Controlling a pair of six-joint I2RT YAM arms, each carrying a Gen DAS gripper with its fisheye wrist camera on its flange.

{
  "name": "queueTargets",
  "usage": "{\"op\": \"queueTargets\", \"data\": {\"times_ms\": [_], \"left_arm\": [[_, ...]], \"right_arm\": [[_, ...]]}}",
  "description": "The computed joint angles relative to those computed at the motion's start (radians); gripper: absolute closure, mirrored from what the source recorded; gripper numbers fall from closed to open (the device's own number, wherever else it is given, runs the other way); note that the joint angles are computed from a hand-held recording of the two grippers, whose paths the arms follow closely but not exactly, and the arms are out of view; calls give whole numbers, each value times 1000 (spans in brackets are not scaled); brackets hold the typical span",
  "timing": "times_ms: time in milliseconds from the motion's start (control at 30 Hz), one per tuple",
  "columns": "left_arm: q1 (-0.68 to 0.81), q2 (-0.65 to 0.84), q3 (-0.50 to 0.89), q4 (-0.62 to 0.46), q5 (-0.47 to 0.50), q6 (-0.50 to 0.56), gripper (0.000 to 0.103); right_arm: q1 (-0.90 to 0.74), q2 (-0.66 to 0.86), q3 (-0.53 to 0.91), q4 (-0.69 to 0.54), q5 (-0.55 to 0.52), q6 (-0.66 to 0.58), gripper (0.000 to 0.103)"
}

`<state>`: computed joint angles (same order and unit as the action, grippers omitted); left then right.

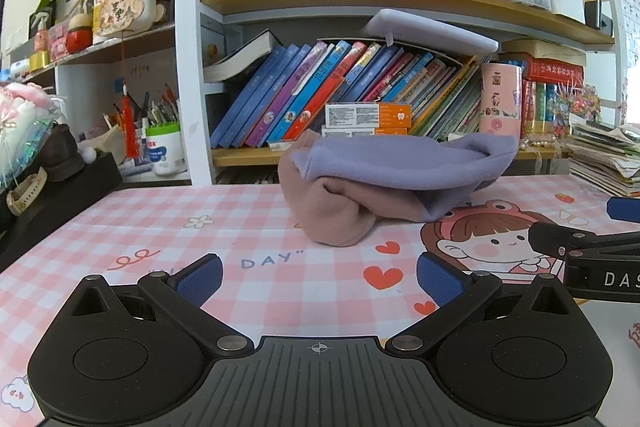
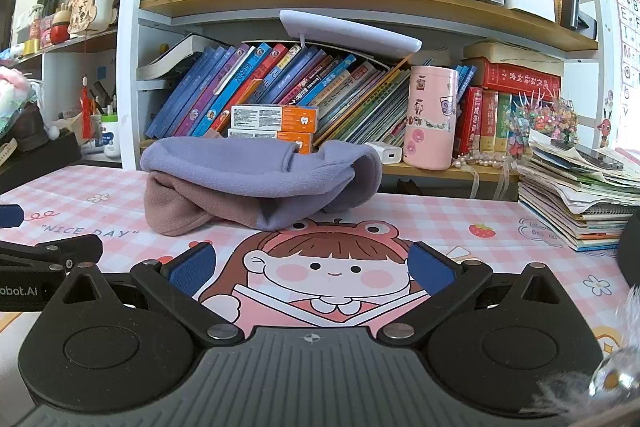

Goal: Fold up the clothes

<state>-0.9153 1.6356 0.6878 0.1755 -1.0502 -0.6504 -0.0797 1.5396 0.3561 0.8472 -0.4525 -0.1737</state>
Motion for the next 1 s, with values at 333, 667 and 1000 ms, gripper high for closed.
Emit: {"op": "queueTargets", "data": {"times_ms": [333, 667, 1000], "left_arm": [[-2, 0, -4, 20, 2, 17, 0], [3, -4, -10, 28, 13, 15, 0], [4, -2, -6, 20, 12, 8, 0]], "right_arm": [[1, -3, 0, -3, 0, -3, 0], [2, -4, 0, -3, 1, -3, 0], [7, -3, 1, -8, 4, -8, 0]]}}
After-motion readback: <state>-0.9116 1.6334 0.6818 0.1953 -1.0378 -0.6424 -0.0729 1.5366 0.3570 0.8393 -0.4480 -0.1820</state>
